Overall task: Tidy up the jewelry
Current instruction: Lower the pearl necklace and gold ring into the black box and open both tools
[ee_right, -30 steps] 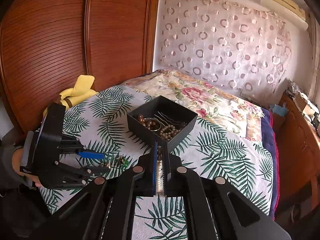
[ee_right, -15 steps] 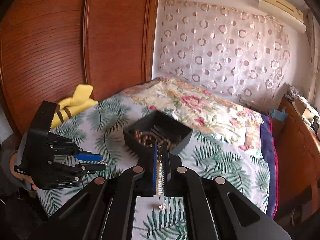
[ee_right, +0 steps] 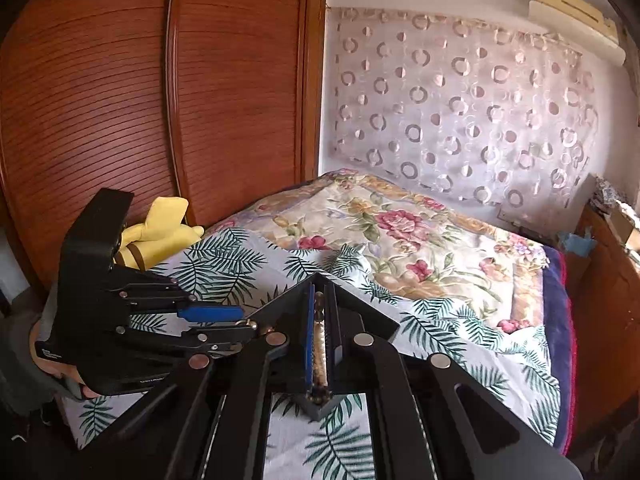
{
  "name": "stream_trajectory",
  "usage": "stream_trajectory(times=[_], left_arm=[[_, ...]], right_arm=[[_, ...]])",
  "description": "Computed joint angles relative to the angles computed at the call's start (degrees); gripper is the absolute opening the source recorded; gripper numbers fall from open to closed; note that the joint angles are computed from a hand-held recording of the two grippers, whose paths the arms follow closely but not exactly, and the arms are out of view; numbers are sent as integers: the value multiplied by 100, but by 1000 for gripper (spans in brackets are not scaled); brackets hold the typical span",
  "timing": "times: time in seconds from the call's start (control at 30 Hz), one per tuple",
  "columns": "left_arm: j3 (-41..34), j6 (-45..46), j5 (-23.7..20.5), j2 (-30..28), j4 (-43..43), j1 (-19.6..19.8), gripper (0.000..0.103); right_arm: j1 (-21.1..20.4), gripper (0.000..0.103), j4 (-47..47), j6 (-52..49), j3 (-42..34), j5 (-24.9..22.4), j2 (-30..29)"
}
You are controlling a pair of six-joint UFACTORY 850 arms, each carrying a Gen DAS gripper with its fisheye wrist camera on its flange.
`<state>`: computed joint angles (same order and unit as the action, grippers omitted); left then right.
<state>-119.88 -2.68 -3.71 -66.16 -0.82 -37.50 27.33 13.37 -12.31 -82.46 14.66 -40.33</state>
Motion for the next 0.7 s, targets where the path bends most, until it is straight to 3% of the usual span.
stream_trajectory(times=[0.27, 0.47, 0.53, 0.6, 0.7], left_arm=[[-1565, 155, -842, -917, -157, 52, 18], [-2317, 189, -1227, -1352, -170, 58, 18], [-2402, 79, -1253, -1404, -71, 53, 18], [-2440, 9, -1281, -1427, -23, 54, 19], [-2251, -38, -1130, -1318, 13, 47, 31]], right_arm=[[-196, 5, -2075, 2116, -537, -350, -536], [-258, 6, -2928, 3030, -713, -472, -778], [-266, 6, -3080, 3195, -752, -524, -827], [-256, 6, -2607, 2703, -749, -537, -847], [-268, 6, -2461, 2610, -732, -528, -833]])
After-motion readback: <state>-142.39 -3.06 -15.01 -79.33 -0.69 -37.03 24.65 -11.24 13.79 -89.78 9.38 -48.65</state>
